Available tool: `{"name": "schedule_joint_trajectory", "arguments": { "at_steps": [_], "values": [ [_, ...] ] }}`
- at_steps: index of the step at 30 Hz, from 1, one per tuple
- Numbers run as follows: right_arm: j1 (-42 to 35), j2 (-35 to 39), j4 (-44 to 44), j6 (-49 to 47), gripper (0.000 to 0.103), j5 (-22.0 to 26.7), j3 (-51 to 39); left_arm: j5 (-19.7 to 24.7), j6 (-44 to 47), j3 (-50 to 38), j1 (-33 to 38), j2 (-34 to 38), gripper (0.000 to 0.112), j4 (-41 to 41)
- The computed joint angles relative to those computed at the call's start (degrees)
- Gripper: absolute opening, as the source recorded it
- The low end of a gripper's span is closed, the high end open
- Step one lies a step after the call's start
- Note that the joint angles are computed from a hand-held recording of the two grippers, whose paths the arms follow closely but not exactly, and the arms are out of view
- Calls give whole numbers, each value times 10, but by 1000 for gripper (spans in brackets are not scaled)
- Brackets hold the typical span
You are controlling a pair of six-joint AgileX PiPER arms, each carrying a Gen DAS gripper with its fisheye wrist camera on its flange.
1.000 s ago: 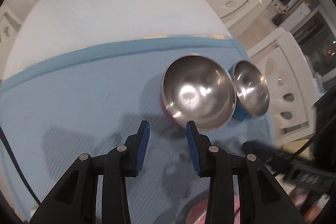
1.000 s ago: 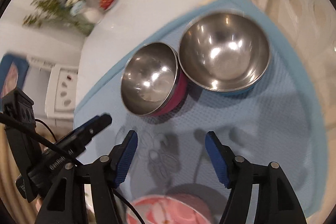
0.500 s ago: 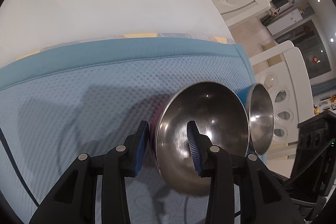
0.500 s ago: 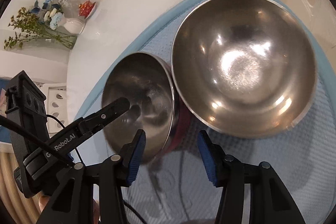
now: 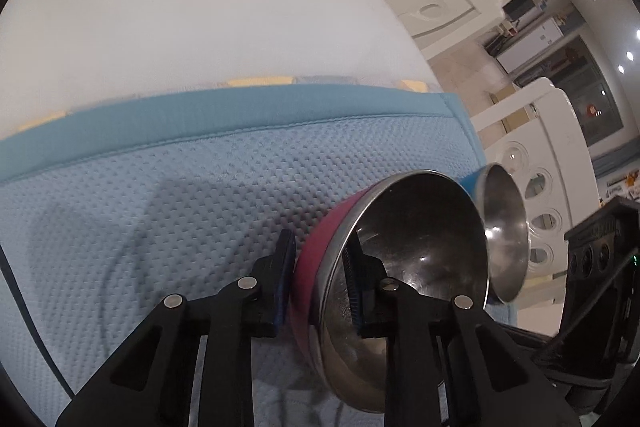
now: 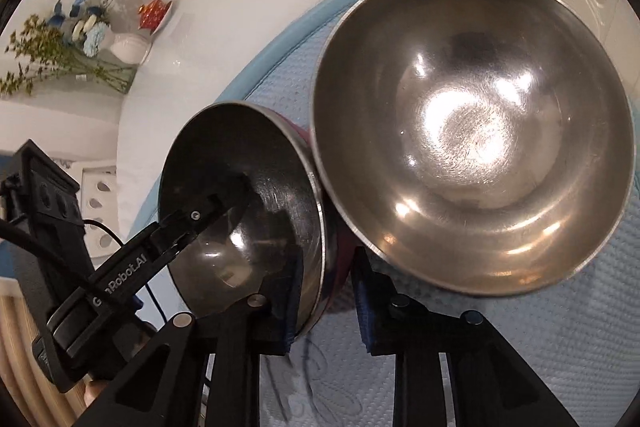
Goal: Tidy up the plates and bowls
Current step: 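Close both grippers on the rim of the magenta steel bowl, then carry the magenta steel bowl and lower it into the pink bowl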
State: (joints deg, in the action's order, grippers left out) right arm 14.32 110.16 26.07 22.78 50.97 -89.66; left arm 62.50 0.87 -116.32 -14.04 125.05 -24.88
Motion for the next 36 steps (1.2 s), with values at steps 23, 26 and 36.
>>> {"name": "schedule_joint_trajectory", "arguments": {
  "at_steps": [23, 26, 36],
  "values": [
    [106, -264, -60, 23, 23, 70, 132, -79, -117, 410, -67, -448, 21, 45],
    [117, -300, -70, 28, 23, 84, 170, -79, -188, 431, -143, -475, 21, 125],
    [110, -350, -94, 7, 23, 131, 262, -128, -369, 552, -284, -521, 21, 192]
  ]
}}
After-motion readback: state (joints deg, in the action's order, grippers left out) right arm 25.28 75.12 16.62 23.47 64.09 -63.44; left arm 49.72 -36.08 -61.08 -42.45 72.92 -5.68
